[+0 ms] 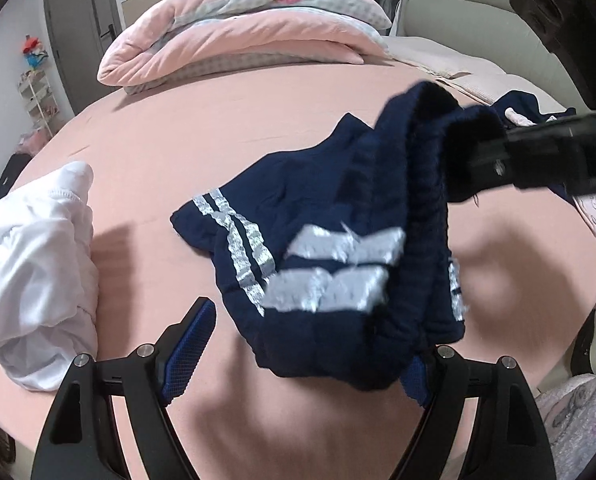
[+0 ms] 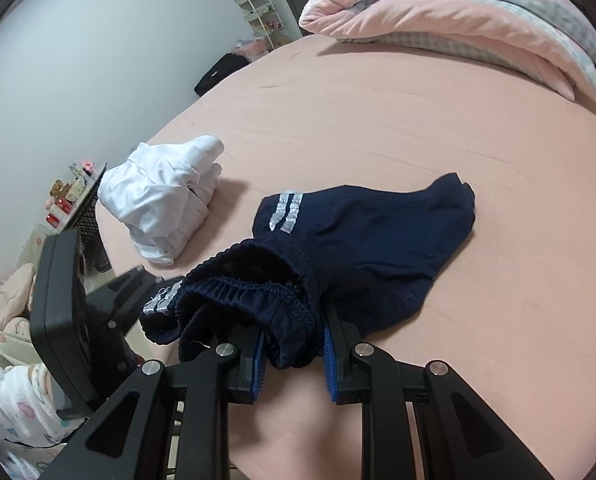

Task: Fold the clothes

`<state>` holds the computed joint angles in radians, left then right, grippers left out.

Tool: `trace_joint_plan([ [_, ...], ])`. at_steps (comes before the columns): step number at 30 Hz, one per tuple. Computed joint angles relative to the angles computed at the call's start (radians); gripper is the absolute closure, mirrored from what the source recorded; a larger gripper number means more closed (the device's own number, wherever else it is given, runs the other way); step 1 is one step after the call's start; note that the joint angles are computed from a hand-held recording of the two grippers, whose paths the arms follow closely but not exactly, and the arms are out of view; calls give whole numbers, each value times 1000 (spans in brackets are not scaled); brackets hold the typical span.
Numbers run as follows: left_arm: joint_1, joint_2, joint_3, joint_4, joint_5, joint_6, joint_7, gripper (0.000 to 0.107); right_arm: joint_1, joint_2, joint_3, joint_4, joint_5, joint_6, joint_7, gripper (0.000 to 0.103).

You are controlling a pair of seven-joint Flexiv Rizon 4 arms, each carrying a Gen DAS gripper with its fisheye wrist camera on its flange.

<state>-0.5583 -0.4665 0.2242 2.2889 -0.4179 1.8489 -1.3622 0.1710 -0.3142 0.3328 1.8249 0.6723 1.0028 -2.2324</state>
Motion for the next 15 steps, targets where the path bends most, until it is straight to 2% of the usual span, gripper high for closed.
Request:
trace_joint_plan([
  [3, -29, -1, 33, -17, -7, -46, 10, 25, 1, 7, 0, 17, 2, 18, -1, 82],
  [8, 30, 20, -20, -2, 47, -41, -22, 27, -3, 7, -1, 31, 15, 26, 7, 82],
  [11, 94, 32, -77, 8, 82, -30, -44, 42, -2, 4, -4, 41, 11, 32, 14, 82],
  [12, 108, 35, -90, 11, 90, -28, -52, 50, -1, 3, -5, 44, 7, 34, 17, 82],
  [13, 102, 33, -83, 9, 93, -28, -56, 56, 3, 2, -7, 51, -4, 43, 22, 82],
  [15, 69, 29, -52, 4, 90, -31, -58, 59, 6, -1, -7, 61, -18, 56, 29, 82],
])
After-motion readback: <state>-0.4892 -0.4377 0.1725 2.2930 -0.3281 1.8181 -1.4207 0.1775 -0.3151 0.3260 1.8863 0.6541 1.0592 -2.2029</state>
